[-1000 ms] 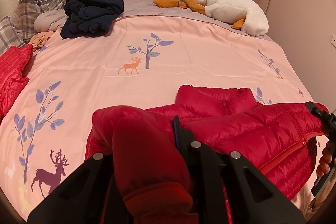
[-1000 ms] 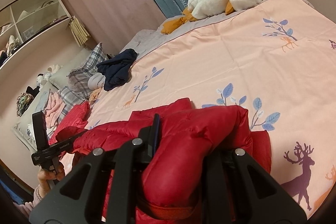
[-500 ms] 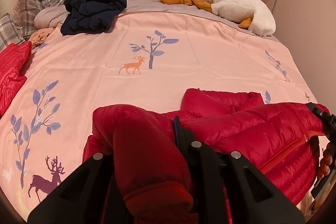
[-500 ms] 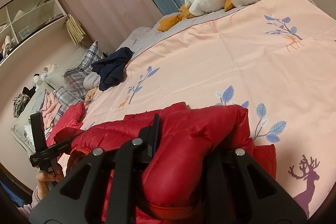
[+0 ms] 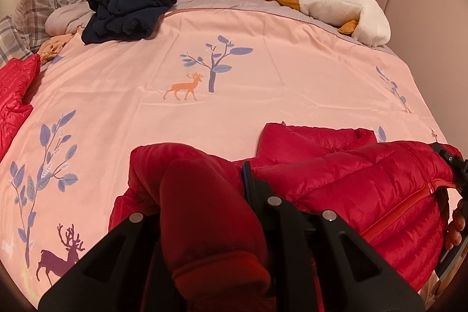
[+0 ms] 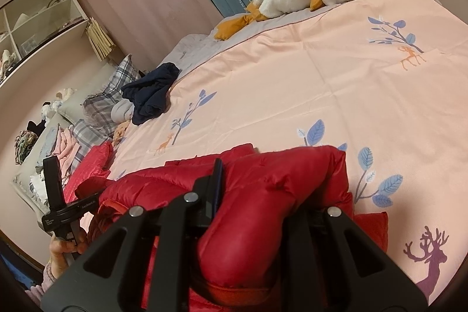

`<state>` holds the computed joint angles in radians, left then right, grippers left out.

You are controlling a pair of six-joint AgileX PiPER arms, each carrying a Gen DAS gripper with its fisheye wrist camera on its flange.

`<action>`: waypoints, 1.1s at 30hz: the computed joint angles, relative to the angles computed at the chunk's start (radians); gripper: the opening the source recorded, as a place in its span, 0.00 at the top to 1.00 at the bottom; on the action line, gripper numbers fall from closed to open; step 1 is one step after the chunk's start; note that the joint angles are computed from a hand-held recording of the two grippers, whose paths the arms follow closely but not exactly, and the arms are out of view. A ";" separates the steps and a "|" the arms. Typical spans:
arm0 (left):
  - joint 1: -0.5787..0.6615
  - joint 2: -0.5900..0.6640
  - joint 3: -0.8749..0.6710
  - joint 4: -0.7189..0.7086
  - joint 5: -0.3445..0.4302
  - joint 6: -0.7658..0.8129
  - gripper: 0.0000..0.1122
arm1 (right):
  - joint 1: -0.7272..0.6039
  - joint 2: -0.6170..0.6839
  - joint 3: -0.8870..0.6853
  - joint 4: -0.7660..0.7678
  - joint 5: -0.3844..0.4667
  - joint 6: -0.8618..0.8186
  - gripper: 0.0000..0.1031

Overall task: Fold large clothes
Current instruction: 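Press the held hem down onto the folded jacket with both tools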

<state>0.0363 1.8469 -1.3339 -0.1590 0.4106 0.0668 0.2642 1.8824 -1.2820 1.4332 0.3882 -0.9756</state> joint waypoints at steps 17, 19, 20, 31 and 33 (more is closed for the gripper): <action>-0.003 0.061 -0.071 0.044 0.034 -0.048 0.86 | 0.001 0.053 -0.071 -0.106 0.007 0.105 0.84; -0.002 0.068 -0.079 0.045 0.038 -0.051 0.86 | 0.001 0.062 -0.084 -0.126 0.010 0.126 0.84; -0.002 0.074 -0.086 0.047 0.042 -0.053 0.86 | 0.000 0.066 -0.091 -0.138 0.011 0.138 0.84; 0.001 0.122 -0.147 0.060 0.082 -0.074 0.85 | 0.003 0.103 -0.142 -0.228 0.023 0.238 0.83; 0.000 0.130 -0.158 0.066 0.090 -0.079 0.85 | 0.003 0.110 -0.153 -0.248 0.026 0.258 0.83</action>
